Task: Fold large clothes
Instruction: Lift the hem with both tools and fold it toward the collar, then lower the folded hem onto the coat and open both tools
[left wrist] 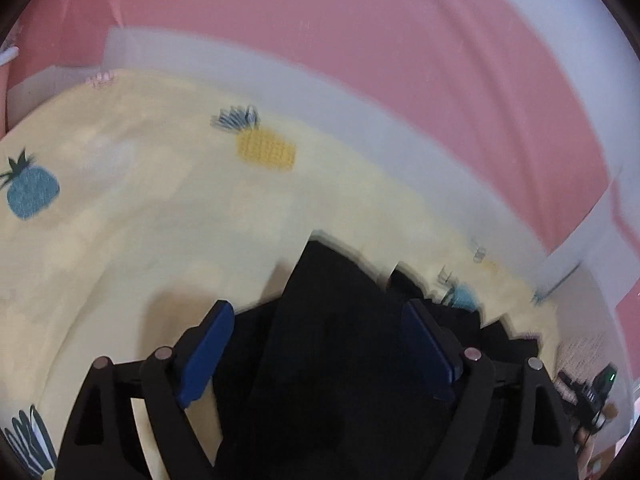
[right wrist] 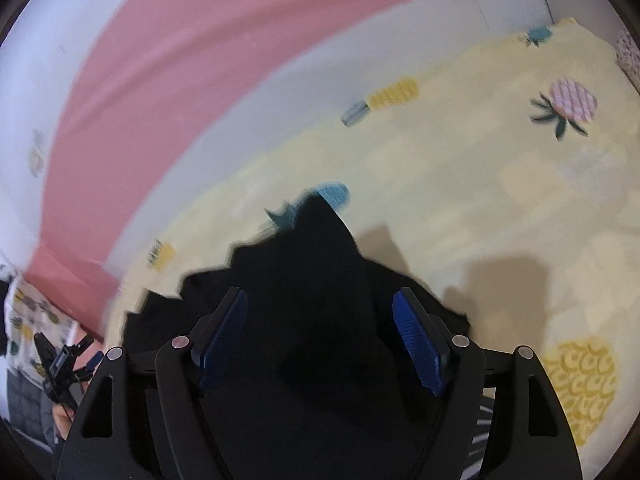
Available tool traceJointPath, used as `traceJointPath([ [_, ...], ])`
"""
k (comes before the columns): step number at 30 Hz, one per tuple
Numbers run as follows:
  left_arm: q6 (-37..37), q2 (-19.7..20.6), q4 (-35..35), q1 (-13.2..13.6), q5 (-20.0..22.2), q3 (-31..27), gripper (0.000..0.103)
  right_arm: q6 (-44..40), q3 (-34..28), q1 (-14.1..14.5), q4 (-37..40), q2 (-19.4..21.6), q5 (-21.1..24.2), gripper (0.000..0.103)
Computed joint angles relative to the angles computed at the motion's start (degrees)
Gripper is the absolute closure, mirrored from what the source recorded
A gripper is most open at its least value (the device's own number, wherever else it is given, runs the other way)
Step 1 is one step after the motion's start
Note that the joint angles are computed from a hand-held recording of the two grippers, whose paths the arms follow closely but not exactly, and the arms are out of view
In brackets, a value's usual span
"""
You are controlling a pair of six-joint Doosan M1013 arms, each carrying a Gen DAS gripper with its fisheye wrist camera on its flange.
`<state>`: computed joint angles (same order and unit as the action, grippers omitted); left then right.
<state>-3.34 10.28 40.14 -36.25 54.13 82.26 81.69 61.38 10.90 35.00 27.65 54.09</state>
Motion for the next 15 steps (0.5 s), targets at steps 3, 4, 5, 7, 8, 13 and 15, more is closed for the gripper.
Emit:
traceJointPath([
  [3,6.8,1.8,-9.0,1.6,-1.5,-0.7,0.017,2.5,-1.5,0.3,-2.2,1.7,3.5,0.028],
  [4,9.2,2.7,-11.2,1.9,-1.0,-1.4,0.024,3.0,-2.3,0.5,-3.2,2.2,4.7,0.029],
  [5,11.4,3.6,-12.5,2.0,0.4,-2.4,0.044,2.9,-3.4,0.8,-4.6,2.9,5.9,0.052],
  [7,12.1,5.3,-8.0,0.6,5.9,-4.8,0.071,2.7,-4.3,1.6,-7.6,3.2,5.8,0.088],
  [8,11.2,5.4,-5.2,0.0,6.4,-5.1,0.081,2.3,-4.4,2.1,-9.5,2.9,4.7,0.091],
  [13,4.4,5.6,4.2,-0.3,6.8,-5.8,0.084,3.8,-4.8,2.6,-12.8,3.6,-1.7,0.092],
  [15,7.4,7.6,2.8,0.2,9.0,-7.7,0.083,5.9,-5.8,3.6,-18.0,5.2,-0.4,0.092],
])
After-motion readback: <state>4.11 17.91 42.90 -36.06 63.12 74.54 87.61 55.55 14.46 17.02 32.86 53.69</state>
